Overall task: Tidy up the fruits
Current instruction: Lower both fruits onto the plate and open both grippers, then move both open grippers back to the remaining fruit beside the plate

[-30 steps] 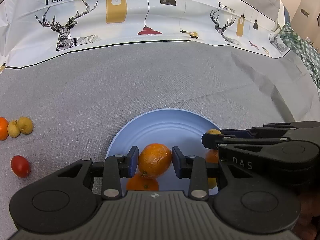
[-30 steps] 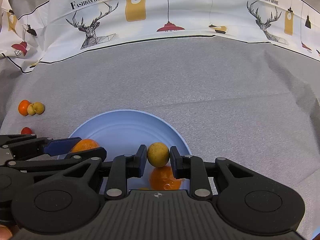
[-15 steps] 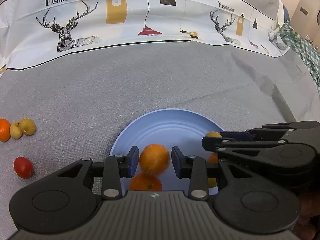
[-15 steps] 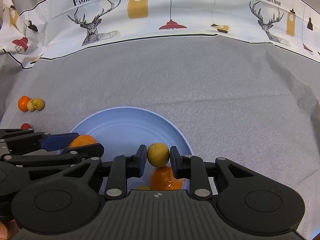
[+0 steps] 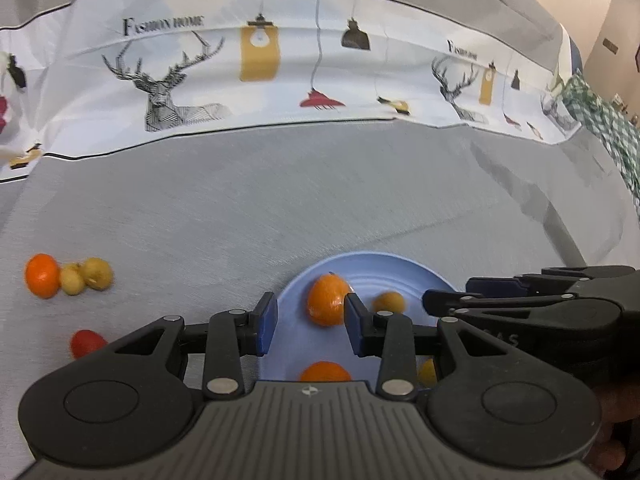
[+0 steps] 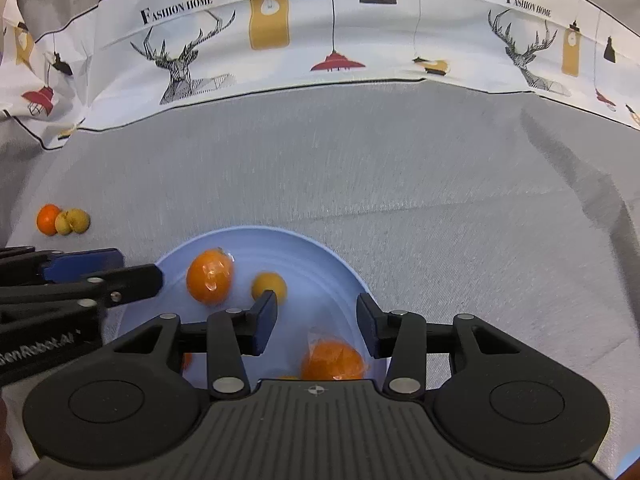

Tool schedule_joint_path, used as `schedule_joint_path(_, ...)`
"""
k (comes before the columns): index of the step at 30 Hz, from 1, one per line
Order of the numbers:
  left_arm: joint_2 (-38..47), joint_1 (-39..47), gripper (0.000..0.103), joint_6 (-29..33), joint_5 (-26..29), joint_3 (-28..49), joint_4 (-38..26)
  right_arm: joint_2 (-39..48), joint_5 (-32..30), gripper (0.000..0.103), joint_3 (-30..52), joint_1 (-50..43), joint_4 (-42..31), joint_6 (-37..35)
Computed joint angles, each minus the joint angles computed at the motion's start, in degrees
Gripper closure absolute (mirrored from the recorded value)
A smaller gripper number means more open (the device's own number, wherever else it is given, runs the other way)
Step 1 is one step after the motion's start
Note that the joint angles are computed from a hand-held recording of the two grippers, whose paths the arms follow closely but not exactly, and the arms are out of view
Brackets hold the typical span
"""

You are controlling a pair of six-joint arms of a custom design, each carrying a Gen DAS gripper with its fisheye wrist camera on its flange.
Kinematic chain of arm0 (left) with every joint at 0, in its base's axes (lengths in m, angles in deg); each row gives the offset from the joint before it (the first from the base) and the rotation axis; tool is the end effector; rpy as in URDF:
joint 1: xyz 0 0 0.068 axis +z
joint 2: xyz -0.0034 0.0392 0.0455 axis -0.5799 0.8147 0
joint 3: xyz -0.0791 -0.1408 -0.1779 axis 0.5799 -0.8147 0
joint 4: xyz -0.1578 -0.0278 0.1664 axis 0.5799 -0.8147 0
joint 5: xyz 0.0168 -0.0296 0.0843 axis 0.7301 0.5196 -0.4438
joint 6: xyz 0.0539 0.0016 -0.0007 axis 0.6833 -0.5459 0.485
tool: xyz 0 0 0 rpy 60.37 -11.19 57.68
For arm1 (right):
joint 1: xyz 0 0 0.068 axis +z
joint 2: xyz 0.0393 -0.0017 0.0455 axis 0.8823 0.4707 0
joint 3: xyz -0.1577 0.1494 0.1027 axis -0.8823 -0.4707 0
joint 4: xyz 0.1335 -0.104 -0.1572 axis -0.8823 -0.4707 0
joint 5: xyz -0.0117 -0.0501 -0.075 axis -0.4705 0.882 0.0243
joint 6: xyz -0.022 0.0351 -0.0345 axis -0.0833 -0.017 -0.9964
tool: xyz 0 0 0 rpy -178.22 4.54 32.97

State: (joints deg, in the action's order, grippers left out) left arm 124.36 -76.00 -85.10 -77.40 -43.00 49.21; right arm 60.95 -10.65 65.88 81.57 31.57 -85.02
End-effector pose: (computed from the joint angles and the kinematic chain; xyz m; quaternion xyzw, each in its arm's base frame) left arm 0.1566 -0.1178 0.1164 -0.0634 0.9371 -0.0721 0.3357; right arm 0.2250 0.0843 0.1106 -0.1762 0.9358 0.1009 0.2881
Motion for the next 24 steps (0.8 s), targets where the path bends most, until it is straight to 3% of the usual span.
schedule_joint_path(4, -3.9, 1.3, 0.066, 0.3, 0.3, -1.3, -2.0, -2.1, 1.0, 0.057, -1.1, 0.9, 1.5, 1.5)
schedule_joint_path(10, -7.2, 1.8, 0.08, 1.3, -0.2, -2.0, -3.8, -3.9, 2.0, 0.057, -2.4, 2.0, 4.5, 4.1)
schedule_joint_path(18, -14.2, 5.5, 0.085, 2.1, 0.3, -4.2, -5.8, -4.1, 5.1, 0.058, -3.0, 6.2, 7.0, 6.4)
schedule_joint_path(24, -19.4, 9.9, 0.085, 3.3, 2.0, -5.5, -8.1, -3.9, 6.2, 0.081, -3.7, 10.1, 9.7, 8.6)
